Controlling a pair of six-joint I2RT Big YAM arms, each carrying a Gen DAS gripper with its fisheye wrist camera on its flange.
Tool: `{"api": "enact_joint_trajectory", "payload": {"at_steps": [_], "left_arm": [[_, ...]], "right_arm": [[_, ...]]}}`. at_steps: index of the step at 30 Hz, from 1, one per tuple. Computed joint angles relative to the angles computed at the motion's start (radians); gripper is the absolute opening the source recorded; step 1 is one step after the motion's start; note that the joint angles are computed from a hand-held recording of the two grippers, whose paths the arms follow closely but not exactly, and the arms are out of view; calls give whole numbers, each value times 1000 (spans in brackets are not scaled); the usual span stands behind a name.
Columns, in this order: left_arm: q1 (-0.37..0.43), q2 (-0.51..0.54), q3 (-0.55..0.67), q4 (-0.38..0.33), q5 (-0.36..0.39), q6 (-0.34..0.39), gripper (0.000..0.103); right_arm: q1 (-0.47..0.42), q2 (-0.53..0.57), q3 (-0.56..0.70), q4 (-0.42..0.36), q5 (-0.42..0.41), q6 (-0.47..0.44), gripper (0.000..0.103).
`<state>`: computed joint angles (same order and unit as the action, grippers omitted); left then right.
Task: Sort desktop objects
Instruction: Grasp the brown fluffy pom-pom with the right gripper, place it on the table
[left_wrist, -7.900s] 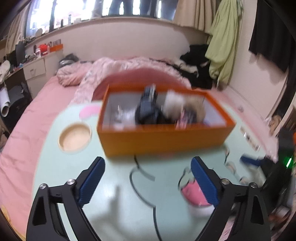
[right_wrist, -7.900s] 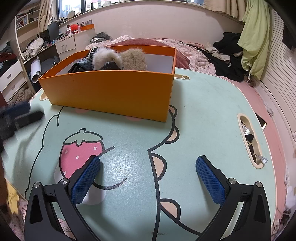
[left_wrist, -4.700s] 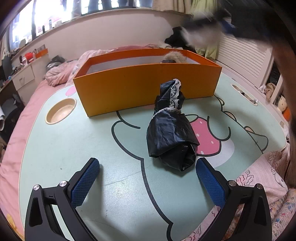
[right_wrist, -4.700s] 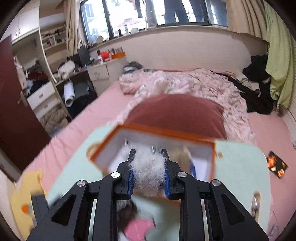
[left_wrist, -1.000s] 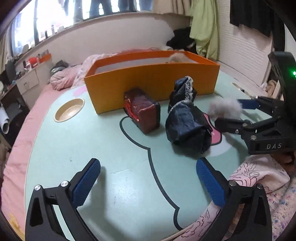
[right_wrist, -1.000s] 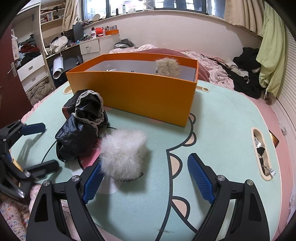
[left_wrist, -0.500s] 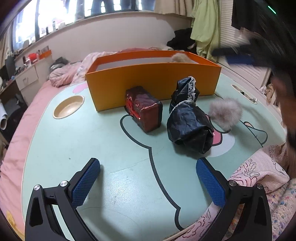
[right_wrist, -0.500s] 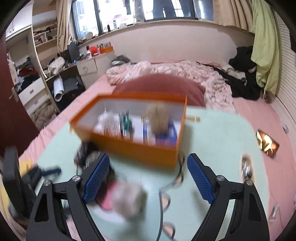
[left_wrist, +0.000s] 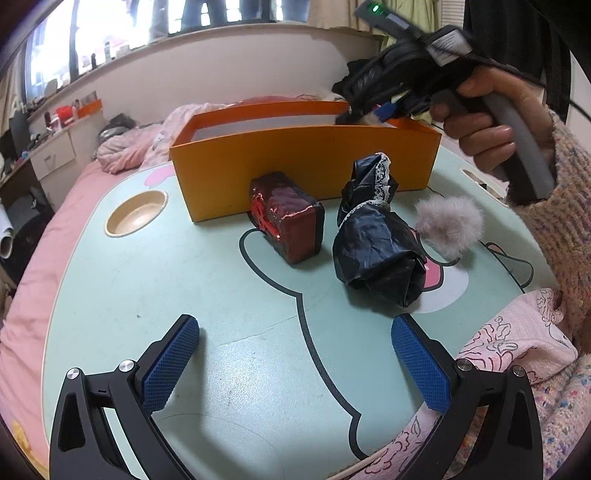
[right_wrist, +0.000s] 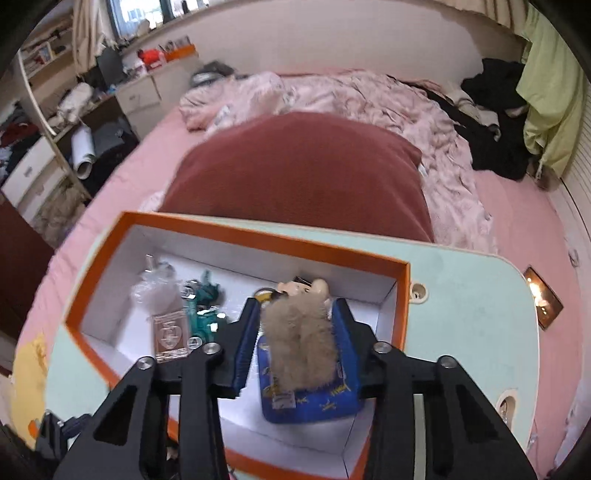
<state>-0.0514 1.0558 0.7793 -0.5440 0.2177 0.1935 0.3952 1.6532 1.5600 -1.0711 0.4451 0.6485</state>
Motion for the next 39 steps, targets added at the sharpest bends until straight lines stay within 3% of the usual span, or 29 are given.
{"api": "enact_joint_trajectory", "payload": {"at_steps": [3,9,11,14,18,22,25,28,29,31,32,33,35,39], "left_arm": [[-9,4,1,3,-3,-8,103],[-9,7,2,6,-3,-8,103],[-10,5,1,6,-4,-8,103],[-5,6,2,5,0,-5,103],[-1,9,4,5,3,0,103],[1,9,5,5,6,2,103],[2,10,5,5,8,1,103],[3,7,3,6,9,2,103],[5,6,2,6,11,3,103],[4,6,2,6,10,2,103],[6,6,2,5,11,4,103],[5,6,2,6,10,3,103],[6,6,2,5,11,4,103],[5,5,2,5,11,4,103]], "right_arm": [[8,-4,-6,2,17,-11,23],[84,-182,-164,177,105,-4,23],[132,-237,-204,170,150,19,23],[191,-277,-246,88,206,97,23],[212,-318,-345,48,144,202,23],[206,-265,-372,56,87,207,24],[205,-234,-360,101,89,177,25],[200,-261,-392,216,14,144,25],[203,-274,-402,243,29,142,26],[223,-299,-419,252,104,153,33],[233,-308,-423,248,136,157,43],[242,-317,-428,237,163,166,64],[269,-341,-452,232,220,189,81],[309,-340,-479,177,259,213,81]]}}
